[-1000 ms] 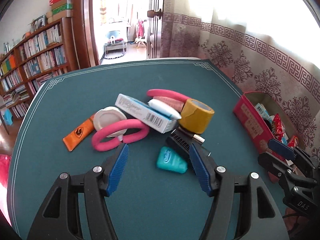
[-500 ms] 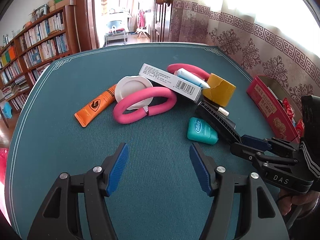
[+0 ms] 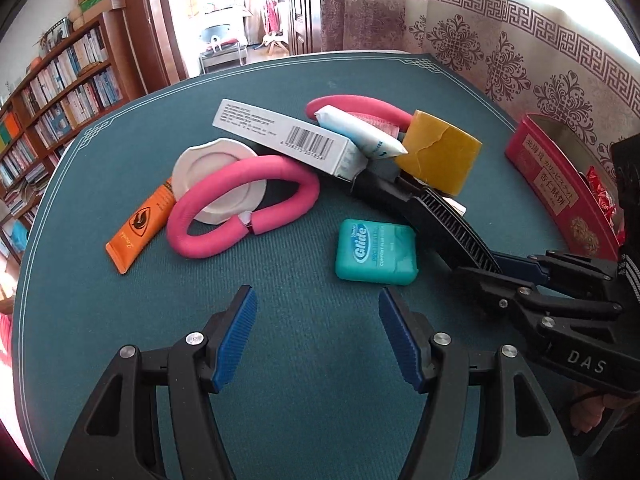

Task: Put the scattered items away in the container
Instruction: 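Return to the pile and grasp the black comb with the right gripper, then grasp the teal Glide floss with the left gripper while right holds the comb, then drop the comb into the tin with right while left lowers the floss in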

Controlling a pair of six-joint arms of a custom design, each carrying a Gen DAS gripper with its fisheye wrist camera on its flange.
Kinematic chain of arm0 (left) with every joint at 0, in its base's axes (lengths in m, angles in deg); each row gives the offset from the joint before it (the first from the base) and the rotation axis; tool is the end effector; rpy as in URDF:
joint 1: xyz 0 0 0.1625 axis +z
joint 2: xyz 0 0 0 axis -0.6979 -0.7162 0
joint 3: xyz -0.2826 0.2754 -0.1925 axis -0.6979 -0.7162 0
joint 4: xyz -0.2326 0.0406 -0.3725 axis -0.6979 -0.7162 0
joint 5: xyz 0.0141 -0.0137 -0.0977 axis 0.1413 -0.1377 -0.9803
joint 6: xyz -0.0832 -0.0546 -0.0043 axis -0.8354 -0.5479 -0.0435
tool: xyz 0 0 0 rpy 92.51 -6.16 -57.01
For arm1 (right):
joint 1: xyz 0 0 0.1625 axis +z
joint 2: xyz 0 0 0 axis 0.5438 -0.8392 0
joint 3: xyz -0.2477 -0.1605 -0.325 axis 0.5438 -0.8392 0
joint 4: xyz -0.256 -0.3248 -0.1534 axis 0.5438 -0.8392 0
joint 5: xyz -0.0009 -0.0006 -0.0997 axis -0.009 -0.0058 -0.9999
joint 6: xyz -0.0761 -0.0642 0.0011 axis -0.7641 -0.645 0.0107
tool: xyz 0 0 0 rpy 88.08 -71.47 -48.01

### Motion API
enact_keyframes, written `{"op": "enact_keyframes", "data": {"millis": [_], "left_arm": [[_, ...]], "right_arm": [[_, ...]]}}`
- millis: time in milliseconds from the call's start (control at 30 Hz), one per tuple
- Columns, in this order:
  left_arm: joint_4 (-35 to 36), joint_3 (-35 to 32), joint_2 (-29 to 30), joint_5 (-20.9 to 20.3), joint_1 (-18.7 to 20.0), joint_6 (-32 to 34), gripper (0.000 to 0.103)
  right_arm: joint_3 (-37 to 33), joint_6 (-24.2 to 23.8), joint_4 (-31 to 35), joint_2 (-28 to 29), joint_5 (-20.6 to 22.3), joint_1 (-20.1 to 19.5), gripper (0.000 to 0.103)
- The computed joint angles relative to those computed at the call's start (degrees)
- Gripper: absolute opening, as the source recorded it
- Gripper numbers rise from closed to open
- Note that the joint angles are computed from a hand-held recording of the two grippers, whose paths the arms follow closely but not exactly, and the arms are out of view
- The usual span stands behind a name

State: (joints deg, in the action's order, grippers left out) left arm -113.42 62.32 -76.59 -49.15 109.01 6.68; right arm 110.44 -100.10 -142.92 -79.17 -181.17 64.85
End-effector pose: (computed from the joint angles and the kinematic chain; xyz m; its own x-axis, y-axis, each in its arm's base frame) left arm -0.0950 -0.7015 0.1799 -0.6773 -0.0447 -0.7344 0.4031 0.8124 -0.4212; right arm 0.2207 -0.7361 0.0036 -0.8077 -0.5078 0.2996 -0.5821 0.7676 -0.2682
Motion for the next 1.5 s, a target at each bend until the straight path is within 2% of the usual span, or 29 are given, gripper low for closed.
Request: {"op": "enact_keyframes", "data": {"millis": [333, 433, 533, 700, 733, 800, 900, 967, 1133, 1367, 1500], "left_arm": [[6.79, -7.68, 4.03, -1.57, 0.87, 0.16, 0.067], [11.85, -9.55, 4.03, -2.55, 1.27, -3.57, 0.067], [13.93, -10.88, 3.94, -4.12, 1.61, -6.35, 0.067], [11.23, -10.54, 3.87, -4.54, 1.92, -2.19, 0.066], [10.67, -10.09, 3.62, -4.45, 1.94, -1.74, 0.062], [11.20, -9.55, 3.24, -4.24, 1.74, -2.34, 0.062], [13.68, -7.78, 1.39, -5.52, 1.56, -5.39, 0.062], [16.29, -6.74, -0.29, -8.00, 1.41, -8.58, 0.062], [19.07, -3.28, -4.75, -11.60, -0.04, -13.44, 0.062], [22.39, -1.19, -9.28, -13.65, -4.18, -13.60, 0.062], [23.59, -0.82, -10.70, -14.19, -6.80, -13.82, 0.062]], "right_arm": [[6.38, -2.11, -9.91, -2.17, -10.40, 1.49, 0.029], [6.76, -3.70, -12.49, -1.36, -14.68, 2.73, 0.029], [6.08, -4.04, -12.60, -0.59, -17.90, 3.58, 0.029], [3.90, -3.17, -10.52, 0.59, -20.55, 4.41, 0.029], [3.50, -2.85, -9.87, 0.75, -21.21, 4.59, 0.029], [2.96, -2.37, -8.96, 1.06, -22.79, 5.06, 0.029], [3.15, 2.80, -4.92, -0.13, -23.76, 5.43, 0.028], [4.35, 6.99, -2.10, -2.02, -23.14, 5.46, 0.028], [8.46, 13.83, -0.43, -6.83, -23.59, 6.45, 0.028], [14.16, 18.97, -3.90, -12.89, -29.73, 9.53, 0.028], [13.48, 18.33, -6.29, -14.25, -34.18, 10.01, 0.028]]}}
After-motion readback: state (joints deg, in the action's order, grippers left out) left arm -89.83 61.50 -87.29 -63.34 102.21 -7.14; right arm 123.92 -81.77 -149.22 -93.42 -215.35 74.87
